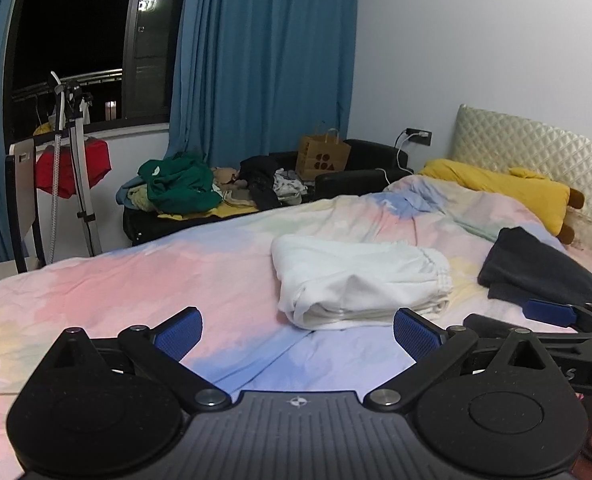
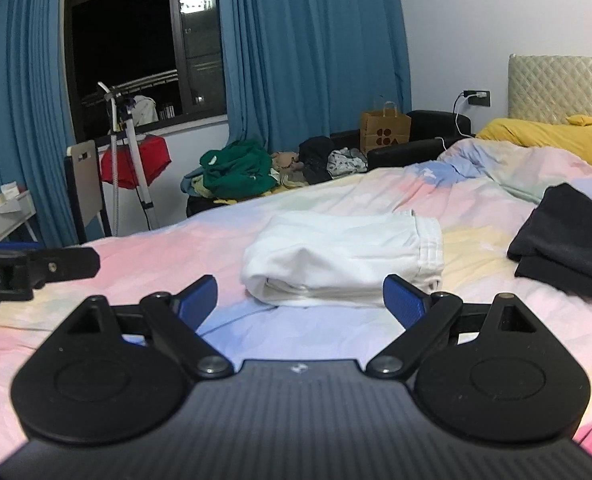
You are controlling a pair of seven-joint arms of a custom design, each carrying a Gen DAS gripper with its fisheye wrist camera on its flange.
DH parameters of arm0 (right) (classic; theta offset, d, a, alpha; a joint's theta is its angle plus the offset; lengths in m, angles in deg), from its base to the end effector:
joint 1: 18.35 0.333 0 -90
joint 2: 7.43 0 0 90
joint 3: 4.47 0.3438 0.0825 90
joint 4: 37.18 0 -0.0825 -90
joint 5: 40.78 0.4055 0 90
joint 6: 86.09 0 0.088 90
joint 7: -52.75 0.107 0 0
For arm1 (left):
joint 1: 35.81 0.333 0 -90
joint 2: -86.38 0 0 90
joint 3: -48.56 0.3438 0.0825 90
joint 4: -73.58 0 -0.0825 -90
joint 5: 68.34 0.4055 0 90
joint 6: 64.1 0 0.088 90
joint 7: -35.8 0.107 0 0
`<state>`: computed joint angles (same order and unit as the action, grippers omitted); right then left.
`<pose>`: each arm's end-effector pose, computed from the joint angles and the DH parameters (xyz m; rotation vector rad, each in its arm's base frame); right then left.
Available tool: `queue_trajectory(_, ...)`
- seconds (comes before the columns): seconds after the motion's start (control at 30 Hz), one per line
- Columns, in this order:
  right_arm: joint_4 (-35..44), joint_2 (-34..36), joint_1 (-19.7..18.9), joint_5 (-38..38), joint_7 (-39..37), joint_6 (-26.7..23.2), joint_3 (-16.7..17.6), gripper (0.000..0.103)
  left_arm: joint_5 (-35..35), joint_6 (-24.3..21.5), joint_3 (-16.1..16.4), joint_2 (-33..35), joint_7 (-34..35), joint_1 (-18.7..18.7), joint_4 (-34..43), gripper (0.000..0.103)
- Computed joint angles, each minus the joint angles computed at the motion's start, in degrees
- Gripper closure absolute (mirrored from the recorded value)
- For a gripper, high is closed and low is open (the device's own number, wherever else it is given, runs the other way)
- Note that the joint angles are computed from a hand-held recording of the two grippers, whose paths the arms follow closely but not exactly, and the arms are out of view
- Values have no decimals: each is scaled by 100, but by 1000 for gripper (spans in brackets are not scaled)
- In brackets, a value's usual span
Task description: Fold clothes
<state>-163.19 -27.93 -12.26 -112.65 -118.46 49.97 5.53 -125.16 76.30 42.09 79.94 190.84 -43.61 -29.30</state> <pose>0.4832 0.1406 0.6124 -0.9305 1.9739 -1.2497 0.5741 -0.1508 0.7042 -0.8513 2.2522 -1.4187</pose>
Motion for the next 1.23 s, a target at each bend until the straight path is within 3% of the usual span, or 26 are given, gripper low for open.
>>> queue_trajectory(0.37, -15, 72, 76, -179, 418, -629, 119, 12, -76, -38, -13, 78, 59, 21, -77, 0)
queue_trajectory(0.6, -178, -59, 62, -169, 622, -295, -48, 12, 51, 69, -47, 51, -12, 10, -168, 0)
queue_trajectory(1.23, -68, 46, 86, -92, 392, -427, 7, 12, 131, 161, -19, -10, -145, -13, -204, 0)
